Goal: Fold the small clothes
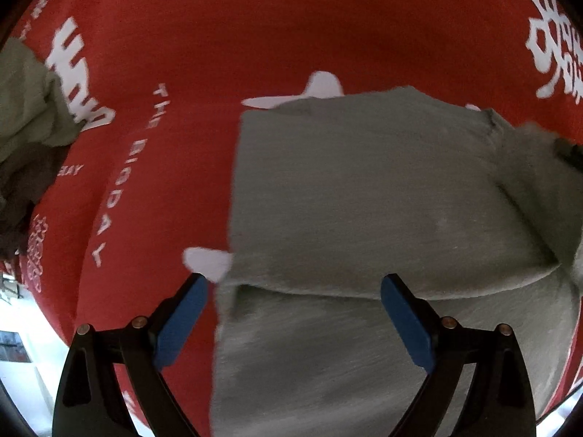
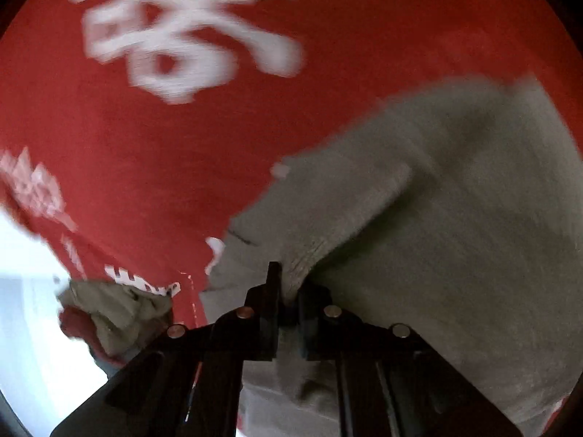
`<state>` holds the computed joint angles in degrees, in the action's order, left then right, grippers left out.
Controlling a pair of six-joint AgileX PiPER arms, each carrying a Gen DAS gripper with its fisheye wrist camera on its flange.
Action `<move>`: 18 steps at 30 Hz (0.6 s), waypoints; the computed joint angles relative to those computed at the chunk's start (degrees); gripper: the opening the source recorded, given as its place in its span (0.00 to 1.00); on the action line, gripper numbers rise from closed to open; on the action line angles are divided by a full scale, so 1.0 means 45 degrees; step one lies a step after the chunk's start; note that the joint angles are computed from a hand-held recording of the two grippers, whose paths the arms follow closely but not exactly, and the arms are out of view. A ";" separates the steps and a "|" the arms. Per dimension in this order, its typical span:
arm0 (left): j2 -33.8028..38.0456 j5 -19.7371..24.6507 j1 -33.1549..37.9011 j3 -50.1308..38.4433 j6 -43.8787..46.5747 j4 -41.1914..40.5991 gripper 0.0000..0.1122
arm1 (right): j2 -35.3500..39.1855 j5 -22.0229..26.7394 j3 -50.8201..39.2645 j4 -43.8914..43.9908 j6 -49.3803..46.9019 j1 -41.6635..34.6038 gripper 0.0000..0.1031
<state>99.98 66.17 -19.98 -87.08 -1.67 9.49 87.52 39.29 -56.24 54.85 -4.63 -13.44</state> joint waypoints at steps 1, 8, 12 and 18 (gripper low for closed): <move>-0.0100 -0.0043 0.0129 0.0087 0.0000 0.0038 0.86 | 0.0074 0.0048 -0.0736 -0.1273 0.0595 0.0565 0.08; -0.0599 -0.0194 0.1518 0.0928 0.0092 0.0565 0.86 | 0.2436 0.1025 -0.4889 -0.9352 0.2638 0.6750 0.08; -0.0617 -0.0313 0.2117 0.1040 0.0652 0.0578 0.86 | 0.3412 0.1931 -0.5070 -1.2125 0.3210 0.8419 0.19; -0.0351 0.0252 0.2238 -0.0270 0.1294 -0.0333 0.86 | 0.2290 0.2597 -0.4728 -1.2940 0.3330 0.9517 0.55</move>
